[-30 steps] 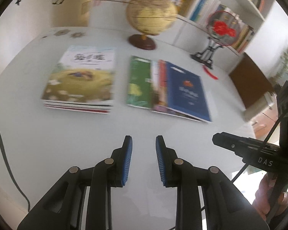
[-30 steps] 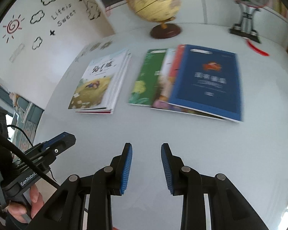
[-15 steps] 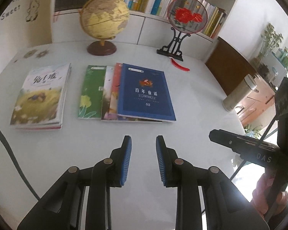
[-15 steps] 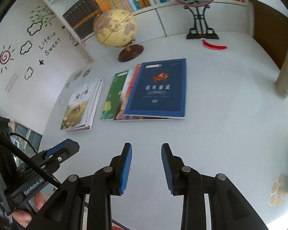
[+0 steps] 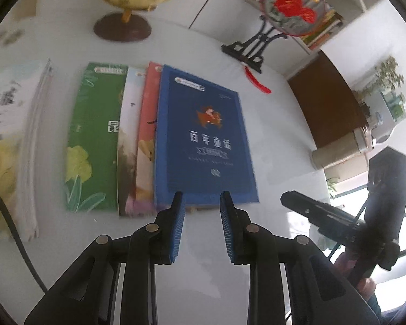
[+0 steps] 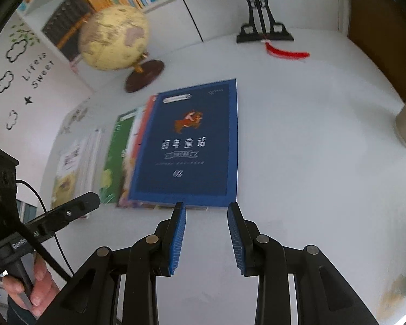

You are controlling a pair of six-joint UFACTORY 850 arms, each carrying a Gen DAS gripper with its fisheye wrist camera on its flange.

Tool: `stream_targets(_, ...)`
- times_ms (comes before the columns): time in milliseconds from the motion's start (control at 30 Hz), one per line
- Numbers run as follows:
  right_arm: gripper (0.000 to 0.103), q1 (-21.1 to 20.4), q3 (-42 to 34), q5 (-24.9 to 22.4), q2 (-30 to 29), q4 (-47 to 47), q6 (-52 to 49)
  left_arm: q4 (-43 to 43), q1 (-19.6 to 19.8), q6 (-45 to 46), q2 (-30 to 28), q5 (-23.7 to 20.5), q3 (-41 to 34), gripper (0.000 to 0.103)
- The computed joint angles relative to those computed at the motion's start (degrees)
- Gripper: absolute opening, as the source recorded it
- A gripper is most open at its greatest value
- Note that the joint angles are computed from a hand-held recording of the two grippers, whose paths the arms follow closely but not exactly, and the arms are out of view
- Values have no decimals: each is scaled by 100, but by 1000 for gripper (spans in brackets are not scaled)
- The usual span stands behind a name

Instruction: Organize books

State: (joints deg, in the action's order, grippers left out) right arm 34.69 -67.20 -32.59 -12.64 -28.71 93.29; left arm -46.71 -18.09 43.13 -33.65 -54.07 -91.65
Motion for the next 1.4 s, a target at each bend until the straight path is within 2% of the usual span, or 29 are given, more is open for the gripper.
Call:
stream_targets(167, 31, -328, -204, 145, -422, 384, -467, -38, -52, -173, -497, 37, -476, 24)
stream_targets(433, 31, -566, -449, 68, -809, 383, -548, 353, -163, -440, -878, 236, -860, 24)
stream_targets(767, 31, -721, -641, 317, -1060, 568, -719, 84, -73, -213, -1123, -198, -1147, 25)
stream_targets(833, 31, -707, -624, 609, -1045, 689, -855, 1, -59, -146, -1137, -400, -1130, 25)
stream_targets(867, 31, -696, -653, 724, -1067, 834, -1029, 25, -71, -113, -1076, -358, -1044, 25)
stream_targets(933, 30, -609, -897, 395, -1203, 810, -1219, 158, -102, -47, -915, -62, -845, 25)
stream_targets(967, 31, -547, -1028, 34, -1263, 570, -1108, 189, -105, -29, -875, 26, -799, 25)
stream_targets(1000, 31, -493, -1076, -284, -1270, 277, -883, 203, -97, -44, -897, -7, -837, 25)
stream_targets(1033, 31, -498, -990, -362, -1195, 110, -640, 211, -88, -91, -940, -81, -902, 25)
stream_targets(1167, 31, -758, -539, -61, -918, 431, -509, 138, -82, -149, -970, -97, -917, 25)
stream_targets(1300, 31, -845, -409, 200, -874, 590, -659, 117, -118, -25, -863, 79, -753, 25)
stream_targets(1400, 31, -872, -379, 342, -894, 767, -895, 114, -124, -47, -885, 18, -787, 25)
